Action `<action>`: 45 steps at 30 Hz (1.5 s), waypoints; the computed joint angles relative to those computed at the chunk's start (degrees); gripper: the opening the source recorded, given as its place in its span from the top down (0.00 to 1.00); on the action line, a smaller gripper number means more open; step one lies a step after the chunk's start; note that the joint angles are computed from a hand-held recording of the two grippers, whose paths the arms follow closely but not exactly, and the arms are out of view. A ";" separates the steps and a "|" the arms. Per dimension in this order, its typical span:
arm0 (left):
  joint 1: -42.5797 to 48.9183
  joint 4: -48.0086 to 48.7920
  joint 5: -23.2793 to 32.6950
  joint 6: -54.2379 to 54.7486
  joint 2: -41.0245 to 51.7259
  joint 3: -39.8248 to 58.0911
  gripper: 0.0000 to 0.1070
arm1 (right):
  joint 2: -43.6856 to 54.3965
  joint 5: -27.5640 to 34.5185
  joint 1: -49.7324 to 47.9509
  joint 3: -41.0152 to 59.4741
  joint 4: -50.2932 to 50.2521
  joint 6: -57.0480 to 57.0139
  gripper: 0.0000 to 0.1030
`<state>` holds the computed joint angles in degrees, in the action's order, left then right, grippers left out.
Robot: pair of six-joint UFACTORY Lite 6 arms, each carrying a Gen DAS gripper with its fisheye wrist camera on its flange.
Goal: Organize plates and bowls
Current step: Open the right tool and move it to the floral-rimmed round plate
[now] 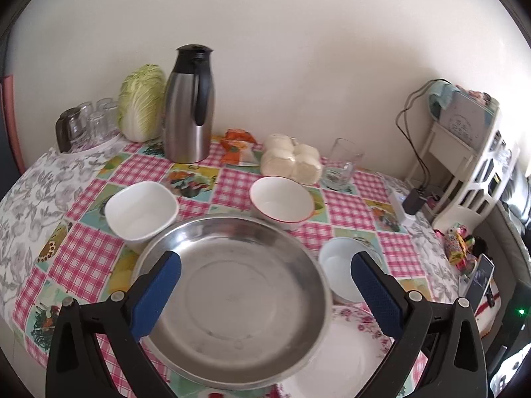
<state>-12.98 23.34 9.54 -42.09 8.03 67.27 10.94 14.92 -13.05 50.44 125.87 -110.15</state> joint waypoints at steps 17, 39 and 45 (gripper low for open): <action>-9.75 -39.51 6.51 33.02 1.37 0.26 0.05 | 1.46 5.94 -12.25 -0.43 -24.53 22.68 0.00; -5.39 -49.23 15.82 34.93 11.15 1.33 0.05 | 15.97 12.76 -11.46 8.57 -48.19 47.46 0.00; -4.89 -52.23 16.81 37.27 13.96 2.02 0.05 | 16.36 11.72 -10.51 8.50 -48.83 48.31 0.06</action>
